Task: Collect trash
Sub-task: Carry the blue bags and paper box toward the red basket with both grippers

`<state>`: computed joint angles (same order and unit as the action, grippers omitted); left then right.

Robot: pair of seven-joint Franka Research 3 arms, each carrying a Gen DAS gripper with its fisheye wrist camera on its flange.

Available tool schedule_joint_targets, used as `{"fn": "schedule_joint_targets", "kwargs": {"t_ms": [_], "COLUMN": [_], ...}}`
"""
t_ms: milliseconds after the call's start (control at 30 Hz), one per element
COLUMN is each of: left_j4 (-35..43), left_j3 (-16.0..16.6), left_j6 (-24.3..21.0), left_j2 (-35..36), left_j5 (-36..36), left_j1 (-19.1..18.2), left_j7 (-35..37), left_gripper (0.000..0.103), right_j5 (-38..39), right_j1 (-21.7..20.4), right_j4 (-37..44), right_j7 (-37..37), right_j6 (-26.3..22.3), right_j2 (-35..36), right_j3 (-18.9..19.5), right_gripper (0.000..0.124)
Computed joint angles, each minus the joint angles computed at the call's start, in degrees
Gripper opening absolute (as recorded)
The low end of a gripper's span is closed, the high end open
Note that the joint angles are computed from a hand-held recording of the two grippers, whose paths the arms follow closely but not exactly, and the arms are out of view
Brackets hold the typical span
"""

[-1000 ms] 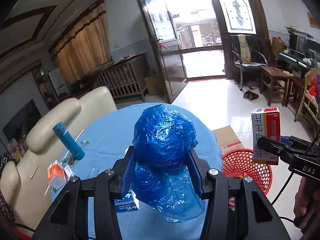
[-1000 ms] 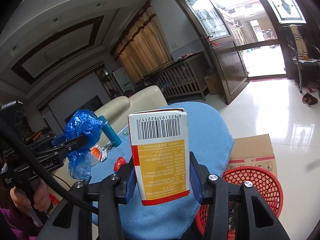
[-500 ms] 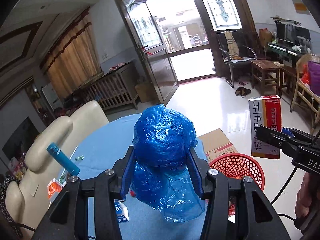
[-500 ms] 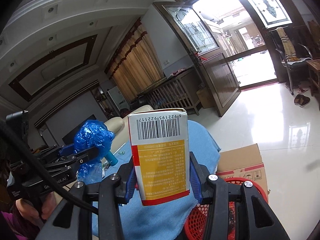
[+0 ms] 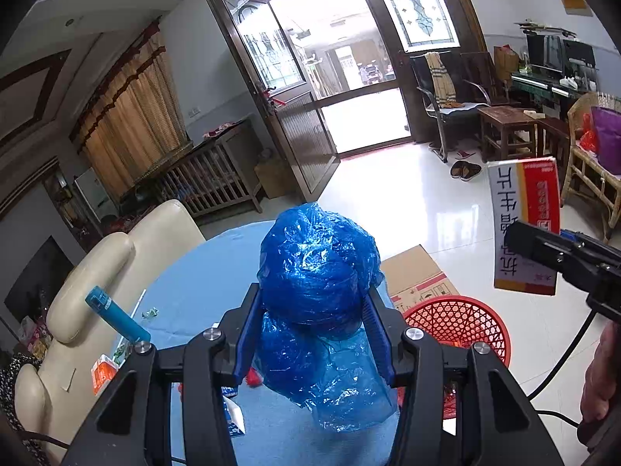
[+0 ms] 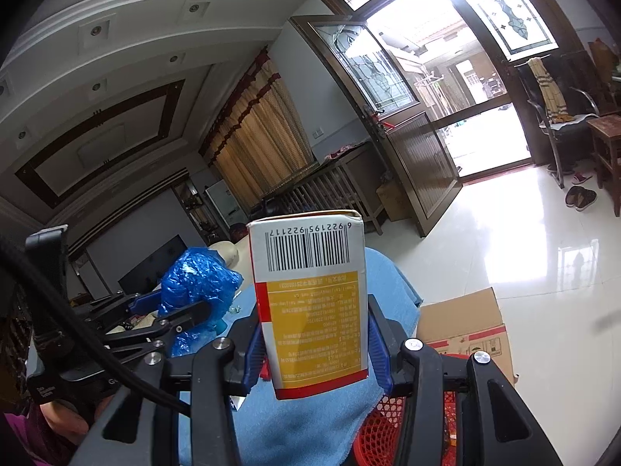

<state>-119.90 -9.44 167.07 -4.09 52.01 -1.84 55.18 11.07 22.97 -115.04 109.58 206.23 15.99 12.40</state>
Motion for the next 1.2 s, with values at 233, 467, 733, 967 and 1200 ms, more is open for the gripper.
{"fn": "schedule_joint_targets", "kwargs": {"t_ms": [233, 467, 733, 967, 1200], "left_j4": [0.0, 0.3, 1.0, 1.0, 3.9], "left_j3": [0.3, 0.4, 0.7, 1.0, -0.2], "left_j6": [0.6, 0.4, -0.3, -0.9, -6.6], "left_j2": [0.4, 1.0, 2.1, 3.6, 6.2], "left_j5": [-3.2, -7.4, -14.8, -37.9, -54.8], "left_j1": [-0.5, -1.0, -2.1, -3.8, -3.6], "left_j7": [3.8, 8.3, 15.3, 35.0, 48.1], "left_gripper": [0.052, 0.052, 0.052, 0.052, 0.052], "right_j5": [4.0, 8.5, 11.9, 21.1, 28.9], "right_j1": [2.2, 4.3, 5.5, 8.3, 10.2], "right_j4": [-2.9, -4.2, -5.4, -4.1, -2.7], "right_j7": [-2.5, -4.8, -7.3, -14.0, -17.7], "right_j6": [1.6, 2.1, 3.0, -0.8, -5.8], "right_j2": [-2.4, -3.9, -5.4, -5.9, -6.0], "right_j3": [-1.4, -2.2, -2.3, -3.9, -6.2], "right_gripper": [0.049, 0.049, 0.049, 0.049, 0.049]}}
